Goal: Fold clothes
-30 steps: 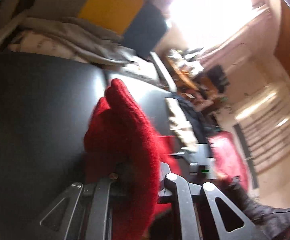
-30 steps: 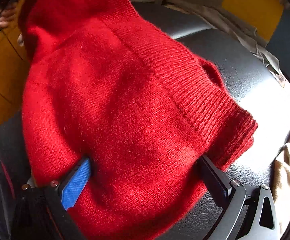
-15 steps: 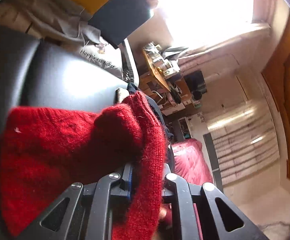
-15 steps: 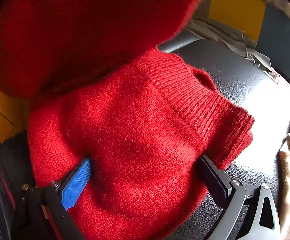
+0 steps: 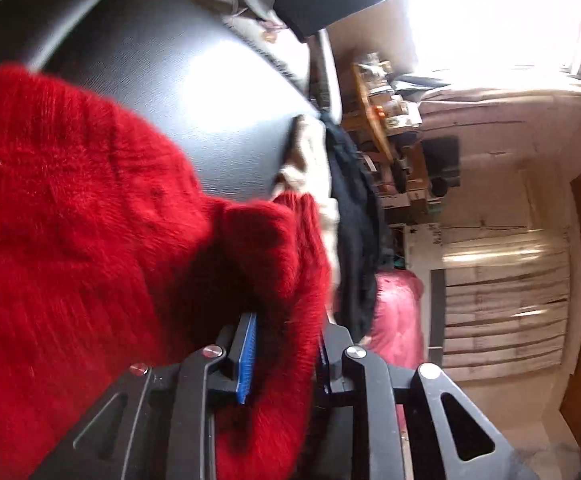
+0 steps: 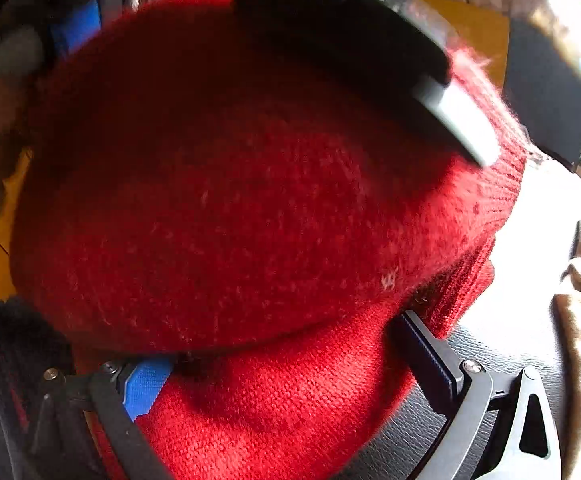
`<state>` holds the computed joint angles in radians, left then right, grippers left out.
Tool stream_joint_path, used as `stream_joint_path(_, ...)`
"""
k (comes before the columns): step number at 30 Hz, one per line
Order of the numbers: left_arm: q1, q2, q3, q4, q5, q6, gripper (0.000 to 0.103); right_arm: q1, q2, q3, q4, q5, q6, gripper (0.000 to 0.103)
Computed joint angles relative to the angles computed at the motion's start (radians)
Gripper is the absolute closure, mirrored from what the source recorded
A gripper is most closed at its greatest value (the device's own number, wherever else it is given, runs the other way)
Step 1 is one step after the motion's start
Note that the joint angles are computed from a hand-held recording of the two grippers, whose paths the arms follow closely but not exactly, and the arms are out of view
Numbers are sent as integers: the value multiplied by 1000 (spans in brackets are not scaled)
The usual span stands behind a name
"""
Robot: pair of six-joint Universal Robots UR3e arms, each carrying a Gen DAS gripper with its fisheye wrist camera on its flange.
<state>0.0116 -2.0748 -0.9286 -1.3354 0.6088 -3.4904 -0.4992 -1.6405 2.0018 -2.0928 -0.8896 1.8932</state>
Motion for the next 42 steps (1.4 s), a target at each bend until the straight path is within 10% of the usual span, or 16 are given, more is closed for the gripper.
stream_joint_path(7, 154, 159, 18, -280, -246, 253, 76, -144, -211, 59, 227, -66, -110, 0)
stream_joint_path(13, 372, 382, -247, -200, -64, 480, 75, -384, -403, 11, 671, -94, -310, 0)
stream_joint_path(18, 457, 508, -565, -86, -36, 614, 75, -632, -306, -340, 1370, -41, -585, 0)
stream_joint_path(20, 439, 525, -645, -28, -34, 635, 75, -574, -229, -414, 1503, 39, -534, 0)
stream_joint_path(24, 373, 530, -718, 59, -10, 653, 74, -356, -151, -328, 1312, 151, -176, 3)
stream_joint_path(26, 332, 535, -737, 121, 14, 665, 72, -251, -161, -270, 1124, 142, 19, 32)
stream_joint_path(28, 307, 545, -745, 132, 29, 723, 71, -144, -148, -228, 942, 118, 211, 94)
stream_joint_path(39, 176, 545, -851, 315, 163, 803, 63, -298, -469, -13, 1001, 44, 148, 90)
stream_joint_path(40, 177, 534, -848, 321, 154, 792, 62, -333, -479, -49, 1065, 70, 104, 85)
stream_joint_path(42, 179, 529, -853, 333, 143, 776, 62, -391, -507, -105, 1104, 123, 72, 30)
